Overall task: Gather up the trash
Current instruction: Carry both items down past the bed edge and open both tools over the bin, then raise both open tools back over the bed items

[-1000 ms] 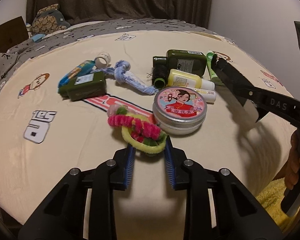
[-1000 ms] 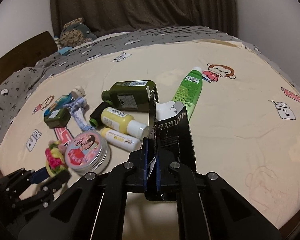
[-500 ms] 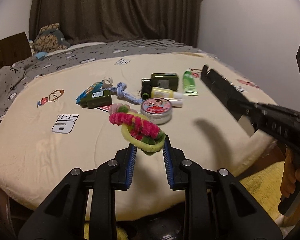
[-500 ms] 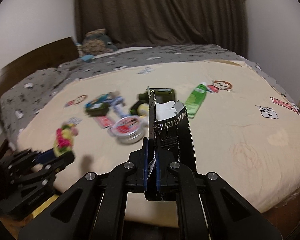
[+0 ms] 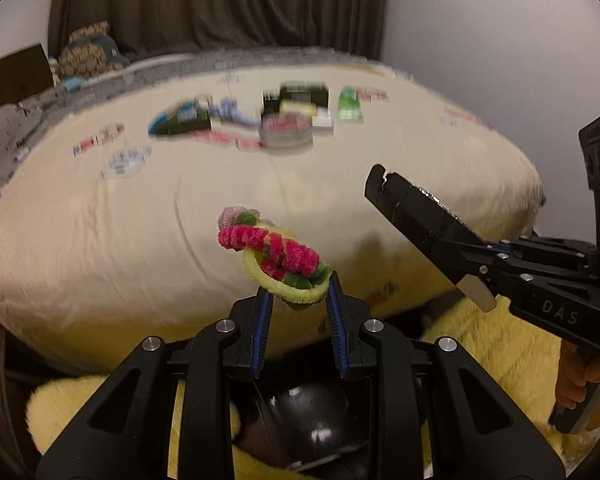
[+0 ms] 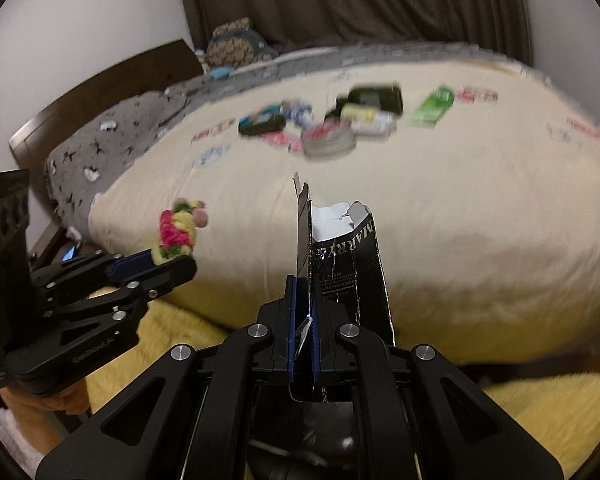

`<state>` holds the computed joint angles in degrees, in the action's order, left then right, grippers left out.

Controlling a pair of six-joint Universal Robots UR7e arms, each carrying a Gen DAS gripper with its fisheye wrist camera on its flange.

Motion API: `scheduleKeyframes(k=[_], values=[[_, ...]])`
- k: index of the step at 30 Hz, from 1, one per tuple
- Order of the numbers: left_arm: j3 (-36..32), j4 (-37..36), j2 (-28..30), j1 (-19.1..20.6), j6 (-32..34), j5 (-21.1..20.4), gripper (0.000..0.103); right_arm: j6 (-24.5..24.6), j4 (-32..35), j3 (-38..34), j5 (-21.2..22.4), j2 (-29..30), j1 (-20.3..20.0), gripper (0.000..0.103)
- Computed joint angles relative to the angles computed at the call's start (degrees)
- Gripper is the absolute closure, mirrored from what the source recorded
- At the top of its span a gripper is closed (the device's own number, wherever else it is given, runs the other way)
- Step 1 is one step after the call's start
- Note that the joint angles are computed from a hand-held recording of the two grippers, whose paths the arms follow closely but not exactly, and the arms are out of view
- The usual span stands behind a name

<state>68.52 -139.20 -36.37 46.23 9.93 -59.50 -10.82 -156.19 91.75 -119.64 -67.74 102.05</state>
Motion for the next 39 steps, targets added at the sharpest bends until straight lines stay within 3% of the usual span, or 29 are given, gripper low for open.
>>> scheduleKeyframes(k=[10,17,25,28,31,32,35,39], values=[[1.36,12.44,1.11,3.21,-5.87,-3.13,0.078,9.32,15.77,0.35,2.47,1.65,-3.80,0.096],[-1.82,21.39,4.73,5.21,-8.42,-4.50,0.078,14.14,23.35,-1.86,2.96,4.13,-6.57,0.096],[-4.19,25.07,6.59,5.84,-9.05,-5.24,0.076,15.01,25.26,-2.74,2.92,5.22,-6.65,0.092],[-4.99,25.26,7.11,5.79,-9.05,-4.77,0.066,15.24,25.38,-3.37,2.60,5.48,-6.55,0.091],[-4.29,24.38,6.53,5.57,-9.15,-4.00,0.061,15.54,24.54,-4.16,2.49,5.33,-6.35,0.060],[-4.15,24.08,6.34,5.49,-9.14,-3.62,0.060,15.14,23.88,-4.12,2.38,5.11,-6.55,0.054],[-3.07,21.91,5.43,4.97,-8.79,-1.83,0.052,13.83,19.98,-3.64,1.36,4.28,-6.08,0.050],[-2.84,18.02,4.00,4.19,-7.28,0.54,0.038,9.64,9.62,-3.17,-2.66,3.25,-4.25,0.018]])
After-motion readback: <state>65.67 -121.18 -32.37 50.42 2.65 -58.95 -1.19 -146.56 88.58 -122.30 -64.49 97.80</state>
